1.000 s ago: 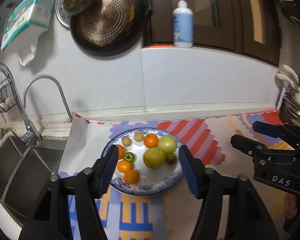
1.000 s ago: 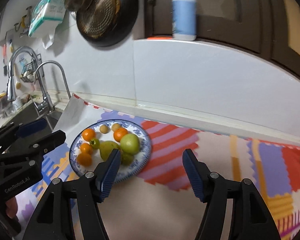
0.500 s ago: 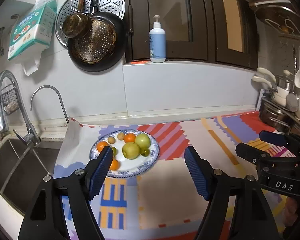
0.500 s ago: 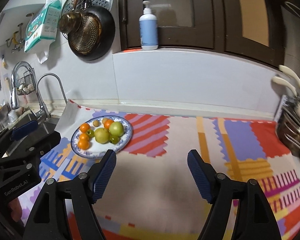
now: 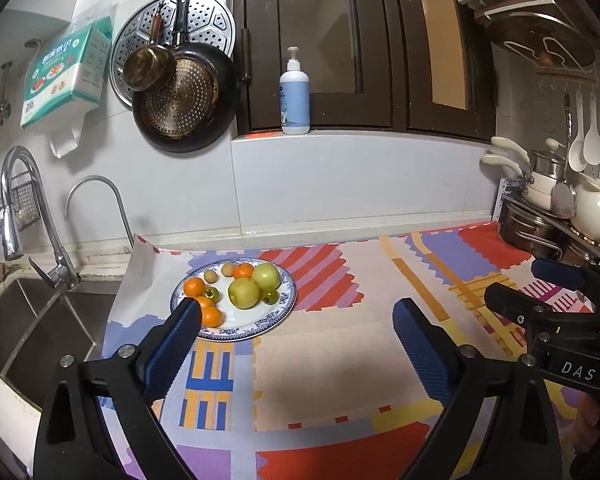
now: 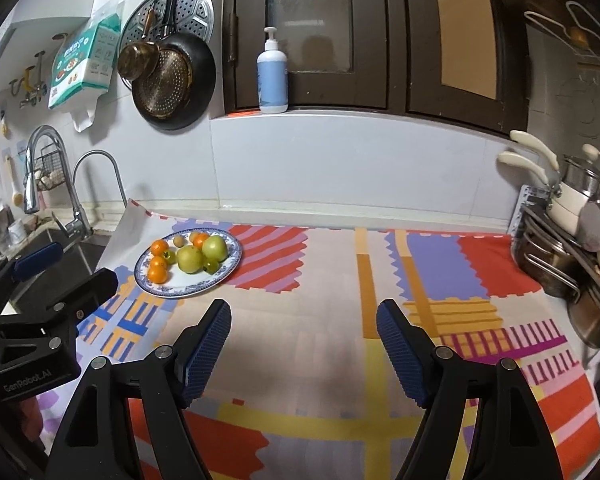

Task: Organize fruits

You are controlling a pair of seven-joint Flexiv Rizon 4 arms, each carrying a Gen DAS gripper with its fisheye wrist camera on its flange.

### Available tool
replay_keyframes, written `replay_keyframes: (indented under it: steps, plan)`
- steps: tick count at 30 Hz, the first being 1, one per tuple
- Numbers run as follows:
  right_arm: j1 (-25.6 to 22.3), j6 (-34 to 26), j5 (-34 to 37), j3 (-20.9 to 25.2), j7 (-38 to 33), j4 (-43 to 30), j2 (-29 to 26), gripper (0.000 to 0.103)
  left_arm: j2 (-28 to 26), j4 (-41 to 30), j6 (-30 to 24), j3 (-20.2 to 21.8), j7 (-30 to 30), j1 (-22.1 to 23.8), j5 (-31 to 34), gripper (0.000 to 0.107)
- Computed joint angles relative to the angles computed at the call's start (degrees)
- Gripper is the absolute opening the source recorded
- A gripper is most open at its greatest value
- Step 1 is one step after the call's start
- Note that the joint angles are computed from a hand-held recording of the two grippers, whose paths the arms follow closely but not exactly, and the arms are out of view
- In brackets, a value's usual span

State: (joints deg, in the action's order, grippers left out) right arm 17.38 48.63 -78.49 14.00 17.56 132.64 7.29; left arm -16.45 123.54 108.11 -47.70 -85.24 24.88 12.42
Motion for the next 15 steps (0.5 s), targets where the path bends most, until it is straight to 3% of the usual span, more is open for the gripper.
replay_keyframes:
  steps: [15]
  plan:
    - [-0.24,-0.58,0.70,0.82,0.62,1.70,2.22,0.079,1.81,0.77,1.12,-0.20,-2.03,0.44,1.86,0.103]
